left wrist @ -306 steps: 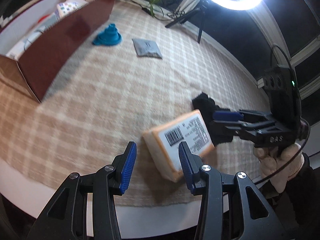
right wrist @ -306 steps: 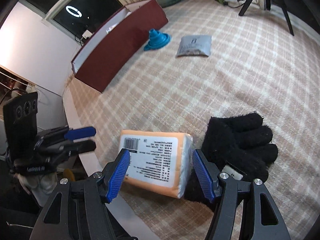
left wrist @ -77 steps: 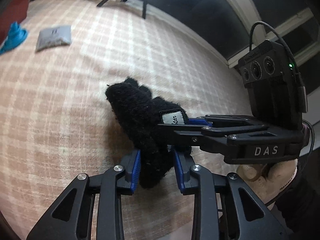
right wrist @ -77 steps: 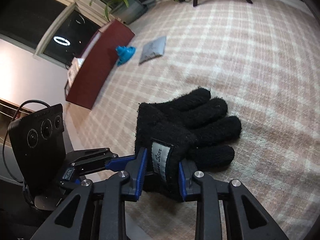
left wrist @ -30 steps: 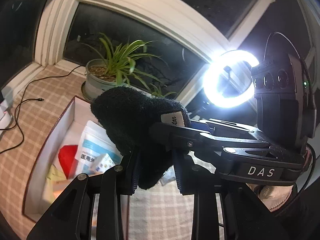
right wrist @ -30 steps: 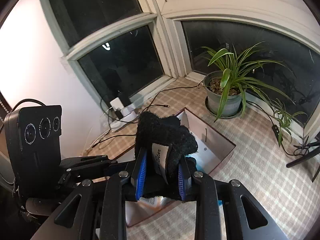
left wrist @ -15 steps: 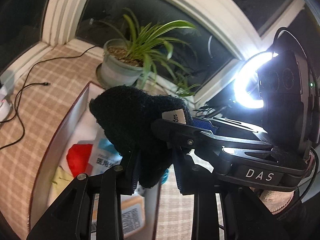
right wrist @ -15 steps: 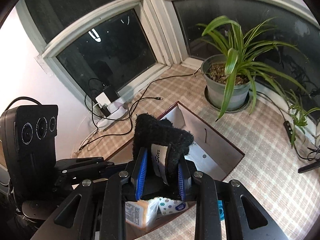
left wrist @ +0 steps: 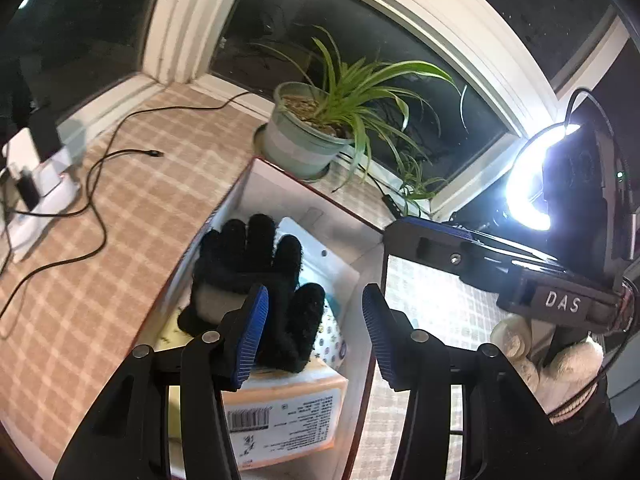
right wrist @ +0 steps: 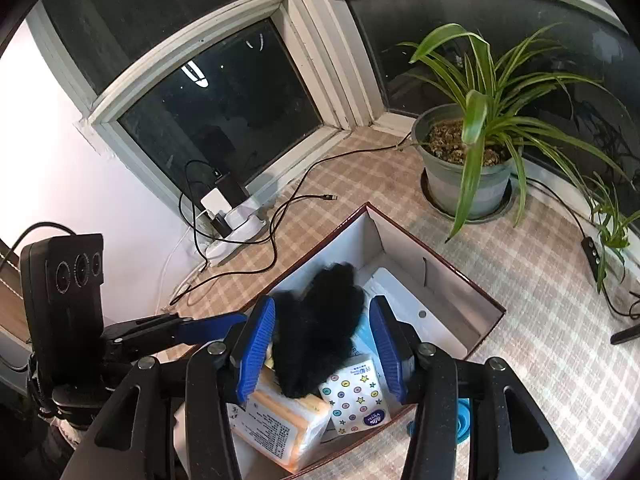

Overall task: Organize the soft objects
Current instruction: 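Lower the glove into the box and open both grippers, then move the left gripper to the blue funnel while the right approaches the grey tea sachet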

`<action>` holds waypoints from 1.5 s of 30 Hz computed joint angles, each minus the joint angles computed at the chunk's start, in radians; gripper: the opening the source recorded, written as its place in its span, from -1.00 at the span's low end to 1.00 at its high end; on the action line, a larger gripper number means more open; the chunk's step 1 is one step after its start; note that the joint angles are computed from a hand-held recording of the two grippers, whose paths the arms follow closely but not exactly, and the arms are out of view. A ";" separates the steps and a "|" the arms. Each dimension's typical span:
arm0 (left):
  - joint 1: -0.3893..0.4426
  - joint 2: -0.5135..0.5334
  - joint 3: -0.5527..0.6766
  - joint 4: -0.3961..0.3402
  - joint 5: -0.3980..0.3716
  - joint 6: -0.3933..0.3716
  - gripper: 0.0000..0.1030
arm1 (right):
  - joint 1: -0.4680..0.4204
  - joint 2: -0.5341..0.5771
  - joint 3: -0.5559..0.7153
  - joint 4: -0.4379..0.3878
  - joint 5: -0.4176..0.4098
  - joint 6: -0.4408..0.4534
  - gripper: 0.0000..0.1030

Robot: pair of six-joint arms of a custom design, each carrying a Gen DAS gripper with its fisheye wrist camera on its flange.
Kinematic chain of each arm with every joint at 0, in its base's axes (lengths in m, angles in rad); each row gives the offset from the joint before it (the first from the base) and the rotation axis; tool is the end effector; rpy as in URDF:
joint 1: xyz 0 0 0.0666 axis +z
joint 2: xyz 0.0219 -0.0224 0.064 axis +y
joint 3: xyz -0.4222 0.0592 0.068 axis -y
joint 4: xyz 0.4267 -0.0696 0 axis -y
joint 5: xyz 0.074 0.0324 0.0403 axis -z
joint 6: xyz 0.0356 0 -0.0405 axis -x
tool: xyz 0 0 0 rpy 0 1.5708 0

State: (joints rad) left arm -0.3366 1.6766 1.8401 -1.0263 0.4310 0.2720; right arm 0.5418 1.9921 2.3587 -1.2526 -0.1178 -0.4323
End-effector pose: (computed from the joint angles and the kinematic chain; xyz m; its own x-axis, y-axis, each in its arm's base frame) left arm 0.5841 -0.2206 0.5318 -0.8402 0.0354 -0.5411 0.3434 0.8070 -0.4804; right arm 0.6183 0.3766 0.5562 -0.8438 -0.0223 -0.5362 -0.2448 0.9051 0.3477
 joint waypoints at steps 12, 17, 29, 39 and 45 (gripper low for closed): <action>0.007 -0.126 -0.124 0.080 -0.012 0.017 -0.07 | -0.024 -0.215 -0.297 0.122 0.015 -0.034 -0.08; -0.016 -0.185 -0.186 0.121 -0.012 0.015 -0.07 | -0.049 -0.356 -0.472 0.177 0.076 -0.042 -0.02; -0.143 -0.278 -0.318 0.206 -0.073 0.026 -0.07 | -0.097 -0.606 -0.797 0.239 0.199 -0.026 0.34; -0.275 -0.304 -0.429 0.260 -0.204 0.089 -0.07 | -0.105 -0.651 -0.895 0.211 0.201 0.072 0.38; -0.334 -0.279 -0.445 0.251 -0.266 0.124 -0.07 | -0.148 -0.647 -0.927 0.193 0.092 0.076 0.38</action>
